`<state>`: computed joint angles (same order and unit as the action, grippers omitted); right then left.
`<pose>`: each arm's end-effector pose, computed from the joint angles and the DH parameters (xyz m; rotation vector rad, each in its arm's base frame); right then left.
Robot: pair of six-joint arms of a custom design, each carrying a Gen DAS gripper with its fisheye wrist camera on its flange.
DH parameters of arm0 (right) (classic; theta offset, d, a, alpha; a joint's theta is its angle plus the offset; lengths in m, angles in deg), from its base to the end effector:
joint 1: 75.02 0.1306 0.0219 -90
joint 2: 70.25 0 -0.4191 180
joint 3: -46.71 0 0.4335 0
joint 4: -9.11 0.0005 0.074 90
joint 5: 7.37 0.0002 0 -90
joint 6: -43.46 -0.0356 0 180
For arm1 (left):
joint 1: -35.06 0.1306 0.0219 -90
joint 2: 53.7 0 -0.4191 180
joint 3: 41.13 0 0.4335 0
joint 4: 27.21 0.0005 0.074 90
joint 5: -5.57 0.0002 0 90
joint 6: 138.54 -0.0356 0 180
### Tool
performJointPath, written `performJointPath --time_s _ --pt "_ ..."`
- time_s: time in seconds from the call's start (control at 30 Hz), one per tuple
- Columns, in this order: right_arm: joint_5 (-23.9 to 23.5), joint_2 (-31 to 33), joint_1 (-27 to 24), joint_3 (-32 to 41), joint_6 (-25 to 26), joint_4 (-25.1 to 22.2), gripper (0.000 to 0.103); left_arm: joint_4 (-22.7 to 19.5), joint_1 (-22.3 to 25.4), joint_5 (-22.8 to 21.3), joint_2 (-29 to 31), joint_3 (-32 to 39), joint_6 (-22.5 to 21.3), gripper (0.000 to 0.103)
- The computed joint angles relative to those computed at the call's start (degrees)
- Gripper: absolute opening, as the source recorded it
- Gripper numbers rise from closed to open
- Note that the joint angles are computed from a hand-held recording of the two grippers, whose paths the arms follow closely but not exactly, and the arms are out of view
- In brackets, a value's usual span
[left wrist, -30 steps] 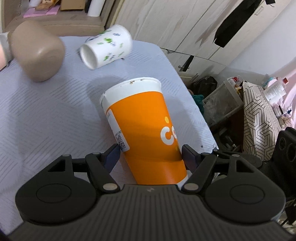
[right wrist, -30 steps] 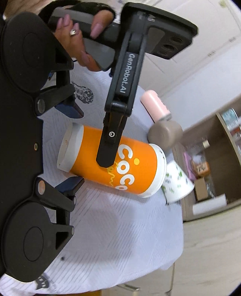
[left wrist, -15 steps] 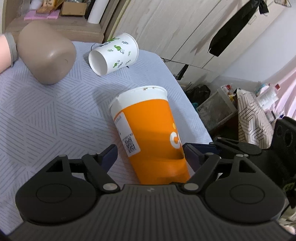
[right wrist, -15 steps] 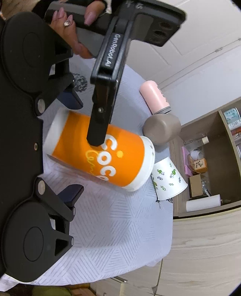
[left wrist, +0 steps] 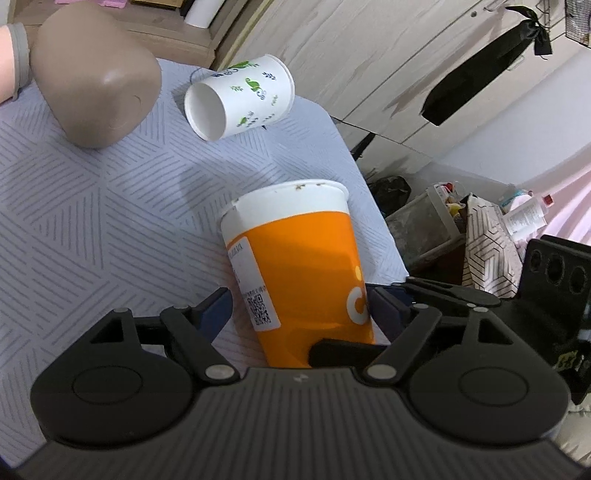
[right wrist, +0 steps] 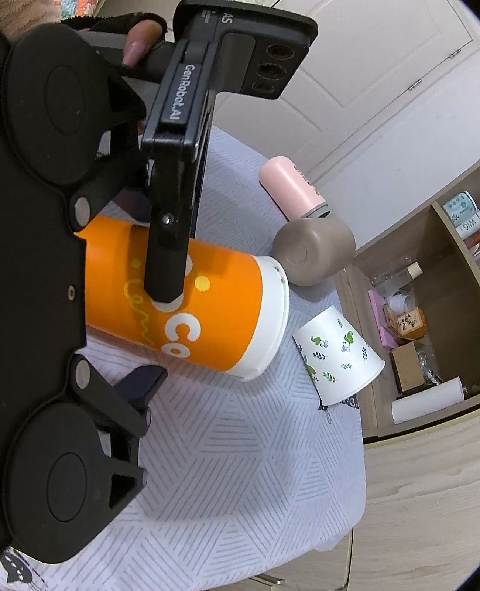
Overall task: Flip cup upright
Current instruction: 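Rotate the orange cup upright with the left tool, opening the right tool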
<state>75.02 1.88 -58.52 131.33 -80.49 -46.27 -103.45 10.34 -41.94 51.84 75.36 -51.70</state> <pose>0.3789 0.1166 0.5487 0.2936 2.3696 0.5870 0.5361 -0.2738 0.5256 0.8561 2.5136 -1.1189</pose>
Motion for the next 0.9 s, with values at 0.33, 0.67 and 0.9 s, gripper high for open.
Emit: performJointPath --time_s 0.33,0.67,0.9 --pt "4.6 -1.6 4.1 -0.3 4.2 1.4 0.080 4.4 0.5 -1.1 -5.3 -4.7 -4.7 0.075" --pt "15.1 -2.8 11.6 0.2 14.7 2.9 0.079 13.1 2.3 -2.3 -13.5 -12.6 -8.6 0.074" --pt "21.6 -1.4 15.9 0.6 21.3 5.4 0.079 18.6 4.7 -2.5 -17.2 -16.3 -9.3 0.073"
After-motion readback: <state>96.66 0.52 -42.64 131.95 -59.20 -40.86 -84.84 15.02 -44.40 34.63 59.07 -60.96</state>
